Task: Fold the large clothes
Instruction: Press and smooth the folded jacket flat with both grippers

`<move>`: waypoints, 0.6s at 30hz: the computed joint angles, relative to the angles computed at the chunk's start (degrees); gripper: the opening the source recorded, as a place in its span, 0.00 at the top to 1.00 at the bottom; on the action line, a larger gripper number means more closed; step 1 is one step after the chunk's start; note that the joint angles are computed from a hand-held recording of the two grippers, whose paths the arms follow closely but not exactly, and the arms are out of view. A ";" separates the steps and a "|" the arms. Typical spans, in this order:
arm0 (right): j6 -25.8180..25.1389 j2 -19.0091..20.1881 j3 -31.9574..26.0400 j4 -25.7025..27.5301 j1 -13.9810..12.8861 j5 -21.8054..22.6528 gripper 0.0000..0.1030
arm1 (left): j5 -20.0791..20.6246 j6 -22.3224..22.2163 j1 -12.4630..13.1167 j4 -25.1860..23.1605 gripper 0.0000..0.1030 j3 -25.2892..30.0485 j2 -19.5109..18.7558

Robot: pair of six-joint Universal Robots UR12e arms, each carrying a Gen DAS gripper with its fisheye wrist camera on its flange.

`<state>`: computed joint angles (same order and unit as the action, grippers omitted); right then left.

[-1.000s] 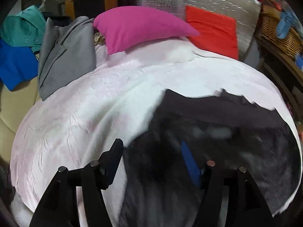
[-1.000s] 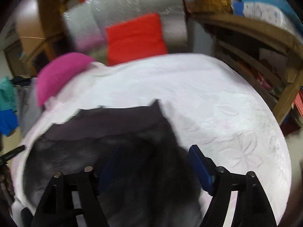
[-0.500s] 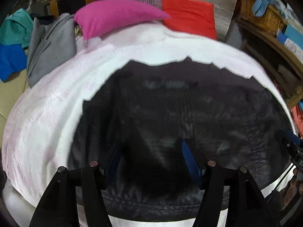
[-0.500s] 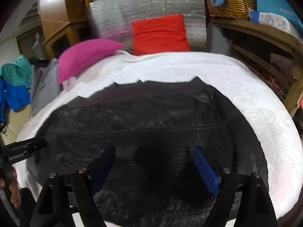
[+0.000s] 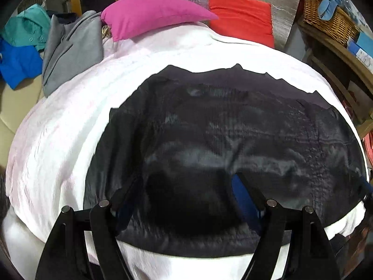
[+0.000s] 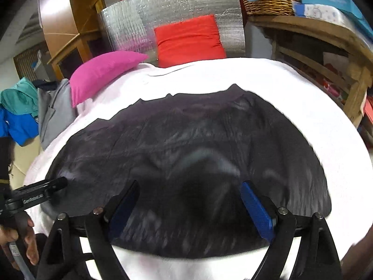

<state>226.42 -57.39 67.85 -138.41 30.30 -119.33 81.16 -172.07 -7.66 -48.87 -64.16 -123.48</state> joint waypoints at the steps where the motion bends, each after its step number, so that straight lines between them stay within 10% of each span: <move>1: -0.25 0.13 0.06 0.28 0.32 -0.70 0.12 | -0.01 -0.03 -0.06 0.28 0.23 -0.38 0.20; 18: 0.35 -0.80 0.02 2.10 2.31 -3.58 0.10 | 0.53 2.64 -0.69 6.30 0.23 -6.87 4.93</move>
<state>226.77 -58.19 67.87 -136.30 32.61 -122.91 81.68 -169.43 -8.35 -42.57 -71.03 -118.55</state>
